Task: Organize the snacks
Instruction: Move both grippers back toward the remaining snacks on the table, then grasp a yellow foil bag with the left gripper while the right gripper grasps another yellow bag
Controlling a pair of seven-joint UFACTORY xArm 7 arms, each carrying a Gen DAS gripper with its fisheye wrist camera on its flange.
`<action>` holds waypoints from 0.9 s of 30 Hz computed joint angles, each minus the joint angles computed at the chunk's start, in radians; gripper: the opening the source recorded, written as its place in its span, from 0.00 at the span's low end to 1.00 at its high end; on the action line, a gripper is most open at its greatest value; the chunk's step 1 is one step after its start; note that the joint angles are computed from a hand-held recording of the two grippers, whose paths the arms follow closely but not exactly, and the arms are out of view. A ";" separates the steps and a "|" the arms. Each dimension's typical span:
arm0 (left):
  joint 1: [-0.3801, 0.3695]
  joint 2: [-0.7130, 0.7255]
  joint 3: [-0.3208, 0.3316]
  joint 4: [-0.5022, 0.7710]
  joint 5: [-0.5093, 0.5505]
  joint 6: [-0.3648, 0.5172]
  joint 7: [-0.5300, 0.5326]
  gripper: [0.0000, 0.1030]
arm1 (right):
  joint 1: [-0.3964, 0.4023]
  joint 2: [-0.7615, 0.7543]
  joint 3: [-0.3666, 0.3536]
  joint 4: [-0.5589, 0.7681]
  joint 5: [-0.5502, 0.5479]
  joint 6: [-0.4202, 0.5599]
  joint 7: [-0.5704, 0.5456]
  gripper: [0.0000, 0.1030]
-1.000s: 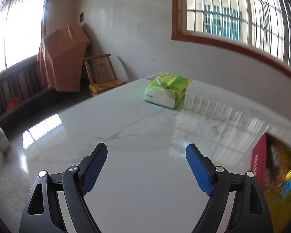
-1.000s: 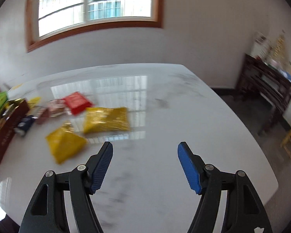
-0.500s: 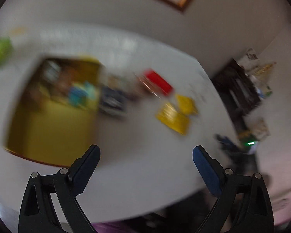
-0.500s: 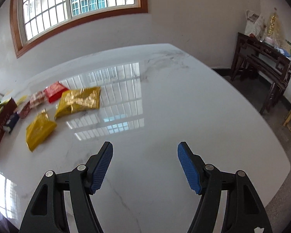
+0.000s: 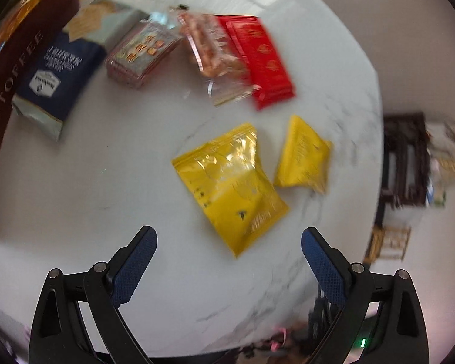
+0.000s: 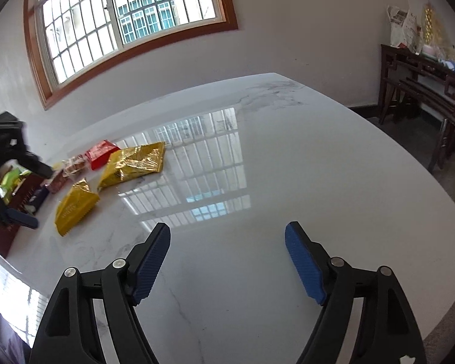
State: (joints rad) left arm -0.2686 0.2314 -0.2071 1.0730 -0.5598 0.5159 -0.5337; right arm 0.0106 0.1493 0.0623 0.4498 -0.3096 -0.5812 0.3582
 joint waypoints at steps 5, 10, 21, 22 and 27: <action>-0.063 0.080 0.046 0.109 0.175 0.072 -0.265 0.93 | -0.044 0.015 0.007 0.010 -0.114 -0.025 0.073 0.75; -0.111 0.155 0.084 0.200 0.307 0.124 -0.511 0.93 | -0.083 0.033 0.005 0.019 -0.212 -0.064 0.146 0.76; -0.159 0.301 0.099 0.425 0.498 0.336 -0.673 0.99 | -0.130 0.066 -0.003 0.038 -0.333 -0.122 0.250 0.77; -0.157 0.294 0.097 0.412 0.498 0.322 -0.679 0.99 | -0.130 0.067 -0.004 0.038 -0.335 -0.125 0.252 0.77; -0.144 0.279 0.078 0.402 0.524 0.321 -0.571 0.73 | -0.113 0.058 -0.007 0.032 -0.304 -0.109 0.234 0.77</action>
